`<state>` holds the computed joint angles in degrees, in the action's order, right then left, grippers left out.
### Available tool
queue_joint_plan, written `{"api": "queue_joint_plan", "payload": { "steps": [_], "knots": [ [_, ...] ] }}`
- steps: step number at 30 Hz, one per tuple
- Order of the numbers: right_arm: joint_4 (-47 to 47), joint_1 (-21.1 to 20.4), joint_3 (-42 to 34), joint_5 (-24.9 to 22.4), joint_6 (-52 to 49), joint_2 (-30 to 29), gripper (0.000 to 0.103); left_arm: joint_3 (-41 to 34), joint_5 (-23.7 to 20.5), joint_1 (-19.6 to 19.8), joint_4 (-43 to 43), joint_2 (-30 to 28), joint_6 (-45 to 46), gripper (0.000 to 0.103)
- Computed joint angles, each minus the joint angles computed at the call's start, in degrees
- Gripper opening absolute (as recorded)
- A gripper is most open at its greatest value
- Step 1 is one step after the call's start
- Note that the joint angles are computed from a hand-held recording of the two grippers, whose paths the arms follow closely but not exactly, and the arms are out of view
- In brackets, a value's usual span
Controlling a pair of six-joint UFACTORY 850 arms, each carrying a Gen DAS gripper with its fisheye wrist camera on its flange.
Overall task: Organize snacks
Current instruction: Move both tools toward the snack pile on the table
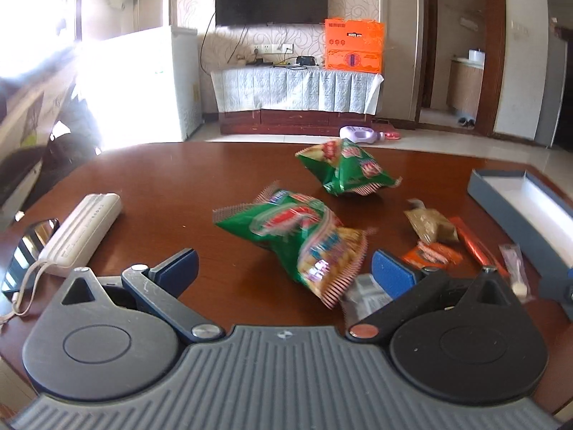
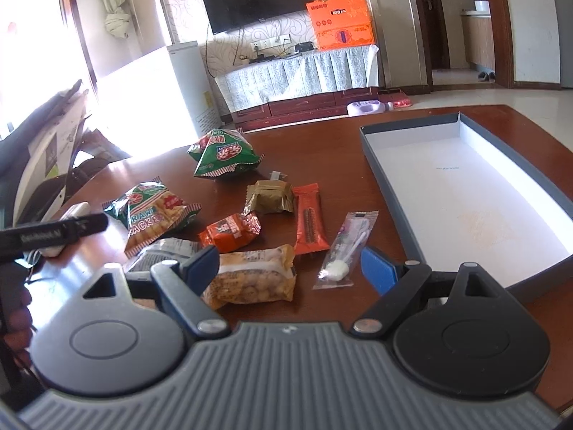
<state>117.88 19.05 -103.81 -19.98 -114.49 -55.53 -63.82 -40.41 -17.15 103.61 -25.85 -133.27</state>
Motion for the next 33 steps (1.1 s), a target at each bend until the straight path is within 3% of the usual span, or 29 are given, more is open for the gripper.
{"api": "queue_joint_plan", "payload": {
  "steps": [7, 14, 19, 33],
  "knots": [
    [2.4, -1.5, 2.7, -2.0, -2.8, 1.3, 0.088, -0.9, -2.5, -3.2, 0.8, -1.0, 4.0, 0.103],
    [5.2, -1.1, 3.2, -0.9, -8.0, 1.4, 0.088, -1.5, 3.1, -1.6, 2.6, -1.2, 1.0, 0.103],
    [6.4, -0.1, 3.0, -0.6, -11.0, 1.0, 0.088, -3.3, 3.6, -1.3, 2.8, -2.9, 2.6, 0.103],
    [-1.6, 0.3, 1.5, -0.2, -6.6, 0.0, 0.088, -6.8, 7.5, 0.8, 4.9, -6.5, -3.0, 0.103]
  ]
}}
